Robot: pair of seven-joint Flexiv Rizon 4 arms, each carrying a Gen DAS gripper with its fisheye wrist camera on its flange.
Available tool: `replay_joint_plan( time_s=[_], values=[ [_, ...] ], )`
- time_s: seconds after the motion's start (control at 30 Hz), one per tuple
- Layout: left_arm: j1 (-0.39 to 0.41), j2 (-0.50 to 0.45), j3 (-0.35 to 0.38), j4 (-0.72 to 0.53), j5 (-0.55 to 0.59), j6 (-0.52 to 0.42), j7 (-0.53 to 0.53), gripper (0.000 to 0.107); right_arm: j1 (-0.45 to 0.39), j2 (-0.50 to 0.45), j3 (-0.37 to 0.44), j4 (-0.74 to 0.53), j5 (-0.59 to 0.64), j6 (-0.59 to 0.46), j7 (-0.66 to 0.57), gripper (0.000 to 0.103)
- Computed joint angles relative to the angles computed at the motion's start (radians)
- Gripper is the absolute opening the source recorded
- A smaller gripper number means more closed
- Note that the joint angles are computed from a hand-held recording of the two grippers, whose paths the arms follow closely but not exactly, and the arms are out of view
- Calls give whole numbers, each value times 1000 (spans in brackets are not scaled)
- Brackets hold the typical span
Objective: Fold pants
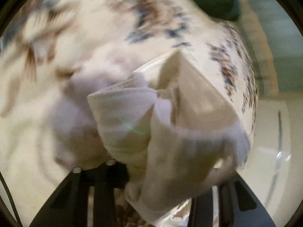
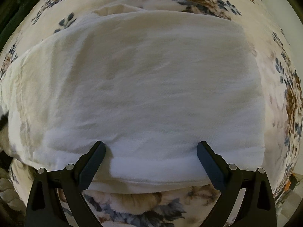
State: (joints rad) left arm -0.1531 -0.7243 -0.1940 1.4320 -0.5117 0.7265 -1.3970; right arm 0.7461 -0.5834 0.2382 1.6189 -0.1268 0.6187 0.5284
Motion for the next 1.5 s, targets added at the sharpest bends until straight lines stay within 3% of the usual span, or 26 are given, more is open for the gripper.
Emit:
replay_joint_plan(
  time_s=[0.13,0.4,0.57,0.67,0.73,0.87,1.0,1.07,1.1,1.17,1.2,1.23,1.27,1.37,1.43,1.5],
  values=[
    [-32,46,-1,28,49,74,69,24,21,-9,-3,-5,-16,15,13,99],
    [-58,96,-64,78,4,157,192,20,34,80,-11,167,-65,179,84,99],
    [-131,208,-121,189,3,211,363,19,82,229,-38,425,-186,361,352,99],
    [-217,262,-134,269,31,251,429,19,88,350,2,573,-235,367,524,99],
    [-281,272,-129,313,74,272,446,19,82,453,71,674,-197,338,618,99],
    [-438,183,-36,308,286,228,323,18,82,584,216,796,-62,301,761,99],
    [-486,148,-2,284,387,253,231,20,113,677,322,895,-3,320,971,99],
    [-533,145,44,220,478,181,171,21,121,716,347,921,-19,308,1020,99],
    [-567,153,71,187,545,130,143,23,123,724,355,928,-42,306,1043,99],
    [-573,185,66,184,603,97,147,38,110,746,365,955,-142,312,1109,99],
    [-551,207,40,200,580,92,165,59,104,760,368,970,-182,316,1137,99],
    [-505,234,-7,230,504,80,207,95,99,782,371,981,-203,312,1155,99],
    [-465,253,-40,253,428,46,240,103,96,811,369,996,-201,308,1146,99],
    [-407,294,-64,239,295,-81,249,103,80,888,367,991,-185,250,1101,99],
    [-381,321,-53,232,260,-91,258,103,29,884,341,989,-269,294,1084,99],
    [-376,317,-12,192,302,-74,202,103,-25,885,327,985,-372,354,1089,99]
  ],
)
